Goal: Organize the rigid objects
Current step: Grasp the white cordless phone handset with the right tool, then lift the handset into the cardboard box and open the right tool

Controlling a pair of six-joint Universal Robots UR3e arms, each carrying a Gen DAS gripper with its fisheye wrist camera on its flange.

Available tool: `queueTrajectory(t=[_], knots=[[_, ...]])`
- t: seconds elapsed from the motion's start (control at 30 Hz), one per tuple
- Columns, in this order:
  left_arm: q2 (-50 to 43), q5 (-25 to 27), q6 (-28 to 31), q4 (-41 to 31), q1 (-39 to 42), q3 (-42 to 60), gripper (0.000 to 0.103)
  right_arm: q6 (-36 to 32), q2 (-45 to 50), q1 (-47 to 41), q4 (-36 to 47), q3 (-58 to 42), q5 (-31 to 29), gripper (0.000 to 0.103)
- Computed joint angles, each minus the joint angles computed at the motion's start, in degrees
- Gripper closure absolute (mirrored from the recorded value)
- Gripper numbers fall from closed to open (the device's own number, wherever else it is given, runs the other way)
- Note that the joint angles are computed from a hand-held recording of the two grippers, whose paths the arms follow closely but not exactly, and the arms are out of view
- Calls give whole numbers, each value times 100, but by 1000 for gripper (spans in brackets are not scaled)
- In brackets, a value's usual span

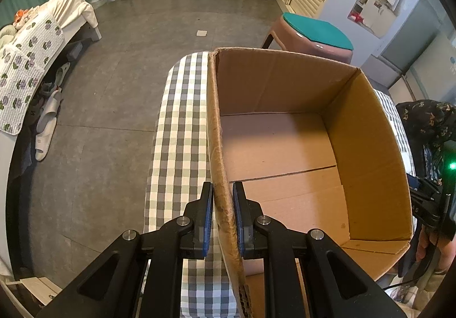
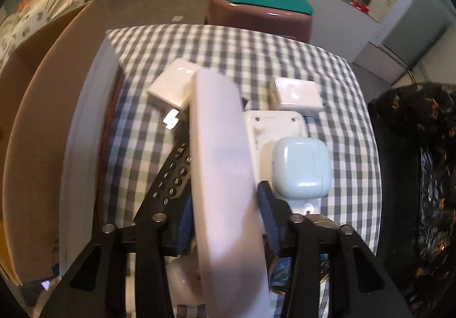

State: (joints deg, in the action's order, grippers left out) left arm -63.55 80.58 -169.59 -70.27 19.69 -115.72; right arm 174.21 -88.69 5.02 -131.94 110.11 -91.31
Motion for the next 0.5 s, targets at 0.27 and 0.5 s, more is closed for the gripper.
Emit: queueTrajectory(t=[0.27, 0.5], knots=[[12, -28, 56, -15, 51, -5, 89, -140, -372, -52, -103, 167, 179, 82], [-14, -24, 19, -24, 32, 33, 89, -280, -617, -135, 197, 9, 339, 84]])
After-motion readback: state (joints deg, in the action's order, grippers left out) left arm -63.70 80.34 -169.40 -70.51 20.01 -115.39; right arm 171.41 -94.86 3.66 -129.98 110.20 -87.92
